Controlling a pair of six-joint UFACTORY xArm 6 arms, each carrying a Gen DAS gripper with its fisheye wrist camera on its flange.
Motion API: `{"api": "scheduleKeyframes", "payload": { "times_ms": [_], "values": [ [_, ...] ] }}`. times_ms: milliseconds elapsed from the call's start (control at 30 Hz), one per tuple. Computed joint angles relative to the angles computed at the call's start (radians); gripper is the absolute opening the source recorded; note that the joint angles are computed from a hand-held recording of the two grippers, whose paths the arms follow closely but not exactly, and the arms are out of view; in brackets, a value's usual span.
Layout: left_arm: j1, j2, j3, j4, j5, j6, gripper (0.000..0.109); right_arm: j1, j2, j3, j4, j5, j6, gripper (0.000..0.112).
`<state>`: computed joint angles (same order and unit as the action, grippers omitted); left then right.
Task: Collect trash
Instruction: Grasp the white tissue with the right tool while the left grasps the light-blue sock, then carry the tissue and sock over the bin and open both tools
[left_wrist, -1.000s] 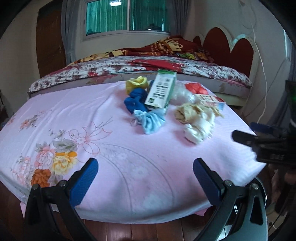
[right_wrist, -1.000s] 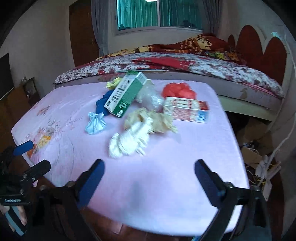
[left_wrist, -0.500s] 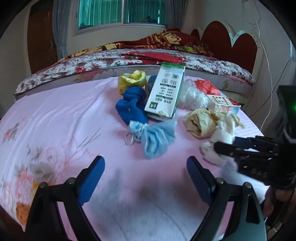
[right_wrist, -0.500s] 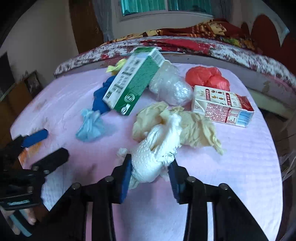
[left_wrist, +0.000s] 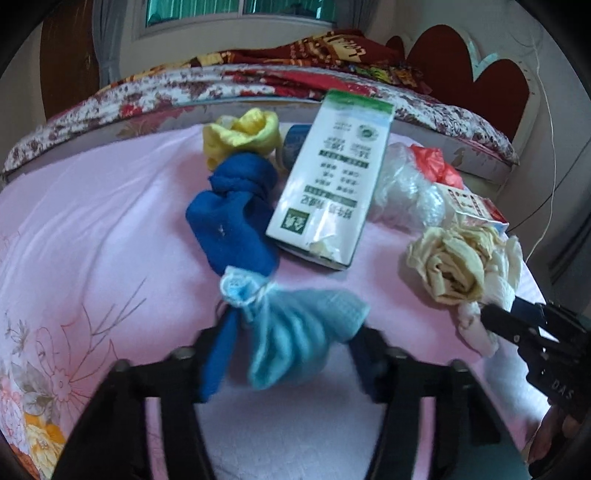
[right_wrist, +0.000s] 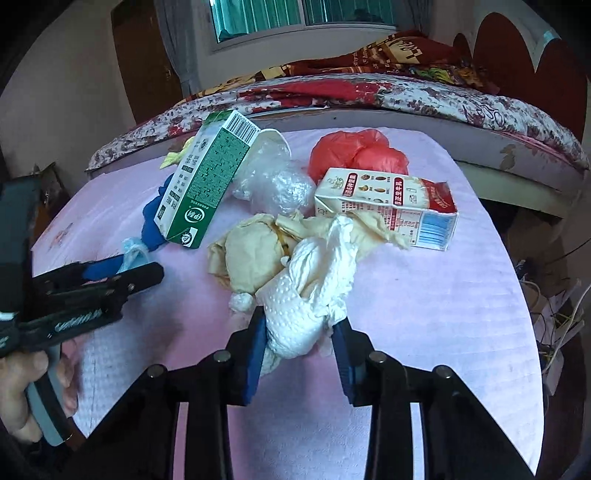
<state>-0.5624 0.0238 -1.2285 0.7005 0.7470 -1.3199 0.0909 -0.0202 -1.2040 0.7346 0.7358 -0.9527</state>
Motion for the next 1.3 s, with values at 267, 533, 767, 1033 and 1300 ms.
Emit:
{"api": "scheduleKeyframes", "payload": {
  "times_ms": [267, 533, 767, 1033, 1300],
  "values": [
    [-0.04, -0.071, 0.068, 0.065, -0.005, -0.078, 0.022, -0.016, -0.054, 0.036, 0.058, 0.02, -0.067, 0.027],
    [-0.131, -0.098, 0.054, 0.112, 0.06, -0.115, 0.022, -0.093, -0.123, 0.078, 0.073, 0.049, -0.09, 0.027],
    [-0.216, -0.072, -0.009, 0.152, 0.1, -0.122, 0.022, -0.194, -0.188, 0.1, 0.082, 0.107, -0.132, 0.027],
    [-0.289, 0.004, -0.119, 0.155, 0.122, -0.099, 0.022, -0.315, -0.253, 0.122, 0.089, 0.174, -0.199, 0.027],
    [-0.338, 0.094, -0.234, 0.14, 0.119, -0.052, 0.022, -0.437, -0.29, 0.127, 0.101, 0.228, -0.269, 0.027]
  ]
}}
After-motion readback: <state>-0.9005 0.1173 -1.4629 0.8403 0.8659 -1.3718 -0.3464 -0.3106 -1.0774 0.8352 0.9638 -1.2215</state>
